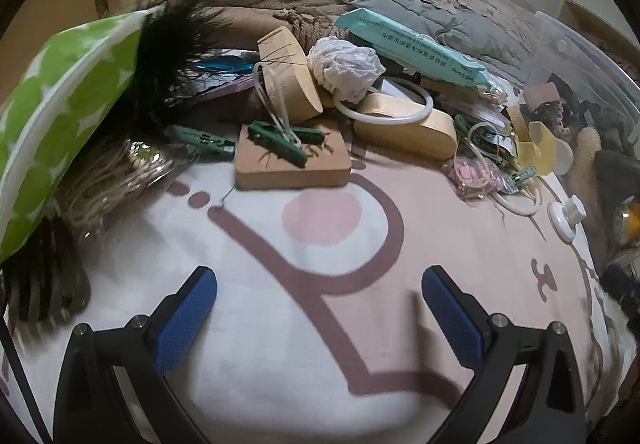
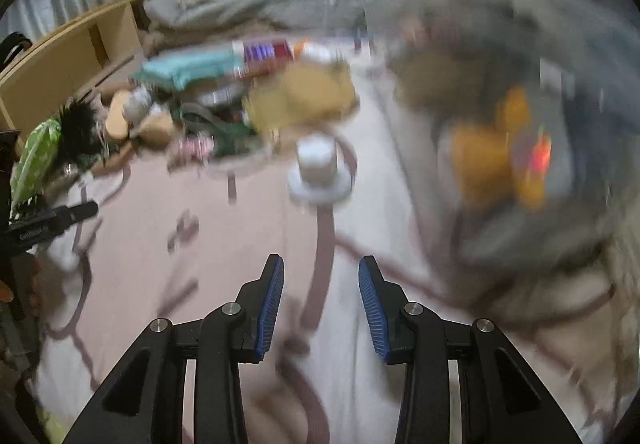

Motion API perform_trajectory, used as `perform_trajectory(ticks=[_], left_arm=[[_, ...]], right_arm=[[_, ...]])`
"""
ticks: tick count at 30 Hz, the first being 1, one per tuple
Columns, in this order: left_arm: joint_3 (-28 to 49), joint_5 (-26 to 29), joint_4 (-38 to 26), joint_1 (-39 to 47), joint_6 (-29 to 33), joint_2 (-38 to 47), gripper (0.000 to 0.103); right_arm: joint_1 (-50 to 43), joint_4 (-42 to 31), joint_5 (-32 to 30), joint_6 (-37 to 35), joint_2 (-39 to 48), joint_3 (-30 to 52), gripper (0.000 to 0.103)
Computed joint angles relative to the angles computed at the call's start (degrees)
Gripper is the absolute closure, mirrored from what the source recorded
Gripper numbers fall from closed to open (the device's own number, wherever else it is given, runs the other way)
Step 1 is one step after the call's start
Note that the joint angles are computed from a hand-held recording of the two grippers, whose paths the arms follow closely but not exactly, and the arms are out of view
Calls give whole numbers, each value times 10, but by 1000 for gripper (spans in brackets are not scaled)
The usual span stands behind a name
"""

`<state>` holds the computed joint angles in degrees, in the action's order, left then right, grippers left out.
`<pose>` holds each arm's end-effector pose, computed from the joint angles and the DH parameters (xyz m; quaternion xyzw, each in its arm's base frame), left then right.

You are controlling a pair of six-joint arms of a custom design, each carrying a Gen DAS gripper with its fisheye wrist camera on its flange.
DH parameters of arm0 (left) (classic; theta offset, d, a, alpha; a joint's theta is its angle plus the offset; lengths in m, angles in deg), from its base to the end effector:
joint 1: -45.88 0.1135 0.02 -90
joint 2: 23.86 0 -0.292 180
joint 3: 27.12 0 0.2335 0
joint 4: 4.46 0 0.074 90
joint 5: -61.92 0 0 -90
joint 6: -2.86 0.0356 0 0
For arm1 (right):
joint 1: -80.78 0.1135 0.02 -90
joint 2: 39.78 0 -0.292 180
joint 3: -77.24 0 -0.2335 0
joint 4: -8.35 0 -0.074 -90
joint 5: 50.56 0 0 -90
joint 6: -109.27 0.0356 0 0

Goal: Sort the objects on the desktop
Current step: 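Close the right tool on the white knob while the left tool approaches the clothespin coaster, then close the left tool on the wooden coaster with green clothespin and lift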

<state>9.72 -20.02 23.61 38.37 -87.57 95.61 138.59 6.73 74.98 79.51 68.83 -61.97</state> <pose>0.2541 -0.0385 0.0471 0.0800 0.9471 -0.0878 0.2982 0.1440 0.1900 0.0776 0.0743 0.9356 -0.0088 0.3449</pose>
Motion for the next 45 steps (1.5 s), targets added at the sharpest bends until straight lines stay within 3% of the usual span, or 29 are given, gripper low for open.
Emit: perform_trajectory(ticks=[4,9,15,18,23,28,30,33,35,45], left_arm=[[28,-8,-18,-6,-3,13,1],[56,-9,-36,-2,-5,26,1],[96,-6,-52,2,-14,43,0],[118,-7,-60,4,-22,54,0],[145,-20,-68,5,-35,69,0],[157,-33,-63,5,-41,78,1],[159,-51,-63,-1,-47,80,9],[158,-39,-56,5,-44,80,14],[152,-27,-46,4,-37,77,26],[108,-4,-38,8,-34,48,26]], right_arm=[[-33,-63,65,-109,30,86,64],[-100,-42,66,-214,73,149,64],[-158,-32,69,-287,131,211,64],[-157,-67,96,-307,172,252,64],[-154,-86,78,-294,179,249,64],[-136,-114,19,-248,178,234,64],[-125,-124,15,-227,172,225,64],[-117,-102,-13,-180,149,183,64],[-111,-88,-25,-157,137,162,64],[-80,-36,-33,-106,113,106,64]])
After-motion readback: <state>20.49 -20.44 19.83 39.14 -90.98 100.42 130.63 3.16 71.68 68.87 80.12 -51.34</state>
